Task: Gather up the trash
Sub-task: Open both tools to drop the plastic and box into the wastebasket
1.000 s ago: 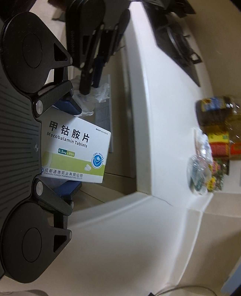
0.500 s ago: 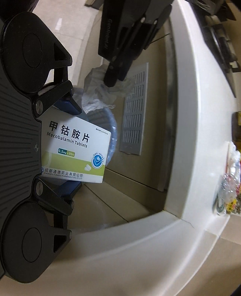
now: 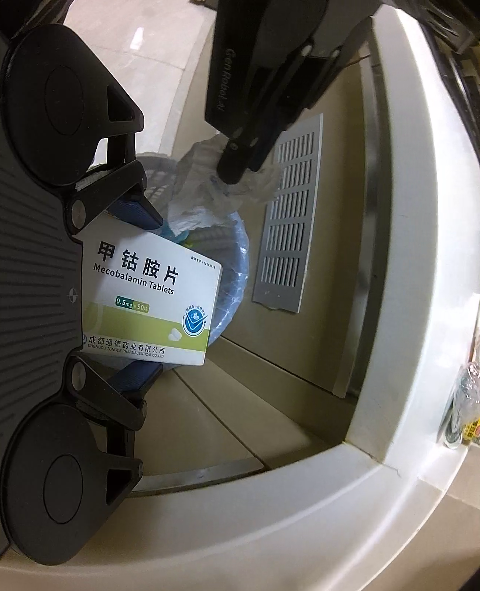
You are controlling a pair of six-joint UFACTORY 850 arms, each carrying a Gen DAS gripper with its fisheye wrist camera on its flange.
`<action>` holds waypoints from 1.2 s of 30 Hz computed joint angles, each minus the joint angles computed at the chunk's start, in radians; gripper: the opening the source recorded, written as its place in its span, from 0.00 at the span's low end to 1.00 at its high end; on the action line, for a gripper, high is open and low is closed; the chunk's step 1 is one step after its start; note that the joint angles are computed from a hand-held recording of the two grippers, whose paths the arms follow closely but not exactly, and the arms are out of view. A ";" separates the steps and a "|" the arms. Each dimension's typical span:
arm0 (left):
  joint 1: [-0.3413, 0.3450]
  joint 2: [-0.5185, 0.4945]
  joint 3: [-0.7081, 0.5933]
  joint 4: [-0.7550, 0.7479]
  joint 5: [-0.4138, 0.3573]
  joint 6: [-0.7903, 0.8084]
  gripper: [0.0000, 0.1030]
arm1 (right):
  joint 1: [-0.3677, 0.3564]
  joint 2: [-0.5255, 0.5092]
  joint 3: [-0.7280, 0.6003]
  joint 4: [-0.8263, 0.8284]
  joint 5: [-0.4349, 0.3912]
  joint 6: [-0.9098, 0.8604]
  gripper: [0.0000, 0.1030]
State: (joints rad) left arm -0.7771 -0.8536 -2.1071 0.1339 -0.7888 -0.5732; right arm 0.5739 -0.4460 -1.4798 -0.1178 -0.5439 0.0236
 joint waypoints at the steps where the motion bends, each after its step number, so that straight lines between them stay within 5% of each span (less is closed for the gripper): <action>1: 0.000 -0.005 -0.005 0.001 -0.001 -0.003 0.13 | 0.001 -0.002 0.000 -0.003 0.001 -0.002 0.74; 17: 0.015 -0.090 -0.108 -0.005 -0.005 0.000 0.16 | -0.004 -0.031 0.009 -0.026 0.004 -0.003 0.74; 19: 0.018 -0.094 -0.110 -0.015 0.003 0.002 0.34 | -0.008 -0.034 0.010 -0.024 0.003 -0.001 0.74; 21: 0.016 -0.085 -0.097 0.009 0.019 -0.015 0.40 | -0.010 -0.034 0.012 -0.022 0.002 0.002 0.74; 36: 0.009 0.025 0.052 0.063 0.032 -0.098 0.40 | -0.013 -0.034 0.009 -0.012 0.017 0.007 0.75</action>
